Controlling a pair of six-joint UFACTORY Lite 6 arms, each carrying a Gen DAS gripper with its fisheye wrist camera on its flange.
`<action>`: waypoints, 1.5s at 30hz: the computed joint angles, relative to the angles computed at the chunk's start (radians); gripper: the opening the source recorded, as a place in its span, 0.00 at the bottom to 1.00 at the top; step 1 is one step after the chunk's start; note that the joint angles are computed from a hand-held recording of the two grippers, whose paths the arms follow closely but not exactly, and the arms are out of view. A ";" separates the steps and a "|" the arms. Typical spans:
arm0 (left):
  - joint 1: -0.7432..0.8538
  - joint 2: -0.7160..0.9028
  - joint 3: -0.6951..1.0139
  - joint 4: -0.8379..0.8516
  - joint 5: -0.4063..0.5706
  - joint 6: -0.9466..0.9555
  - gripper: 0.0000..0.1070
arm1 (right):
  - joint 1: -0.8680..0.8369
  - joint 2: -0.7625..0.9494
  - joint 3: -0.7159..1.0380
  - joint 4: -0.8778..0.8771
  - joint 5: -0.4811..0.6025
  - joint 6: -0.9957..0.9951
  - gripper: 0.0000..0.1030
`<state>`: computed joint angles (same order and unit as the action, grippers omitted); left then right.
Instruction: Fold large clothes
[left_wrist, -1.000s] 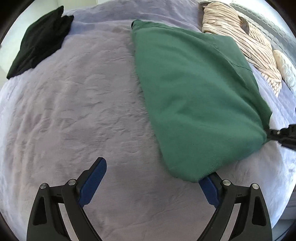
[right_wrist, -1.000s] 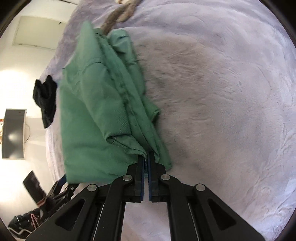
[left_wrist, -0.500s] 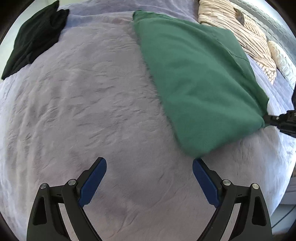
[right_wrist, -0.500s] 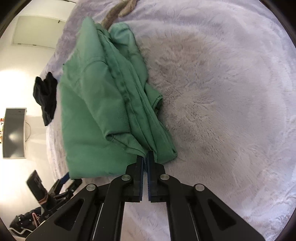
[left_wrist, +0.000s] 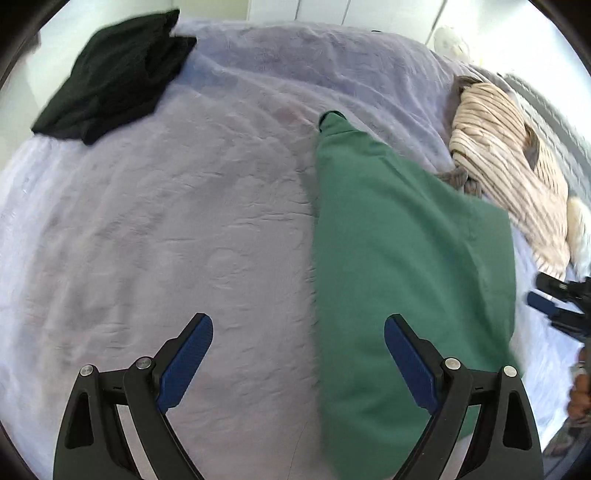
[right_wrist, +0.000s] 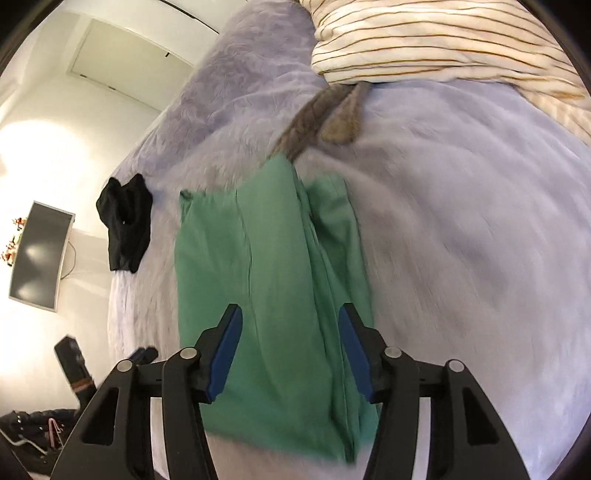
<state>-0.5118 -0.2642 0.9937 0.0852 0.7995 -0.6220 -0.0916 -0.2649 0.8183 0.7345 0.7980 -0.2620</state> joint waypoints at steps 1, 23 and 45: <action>0.006 0.025 0.005 -0.031 -0.014 0.006 0.89 | 0.013 0.073 0.041 0.030 -0.019 -0.020 0.56; -0.090 0.140 0.007 0.028 -0.047 -0.059 0.89 | -0.038 0.437 0.115 0.013 -0.154 -0.093 0.01; -0.130 0.161 0.067 0.074 0.065 -0.090 0.89 | 0.192 0.264 0.017 -0.107 -0.209 0.097 0.01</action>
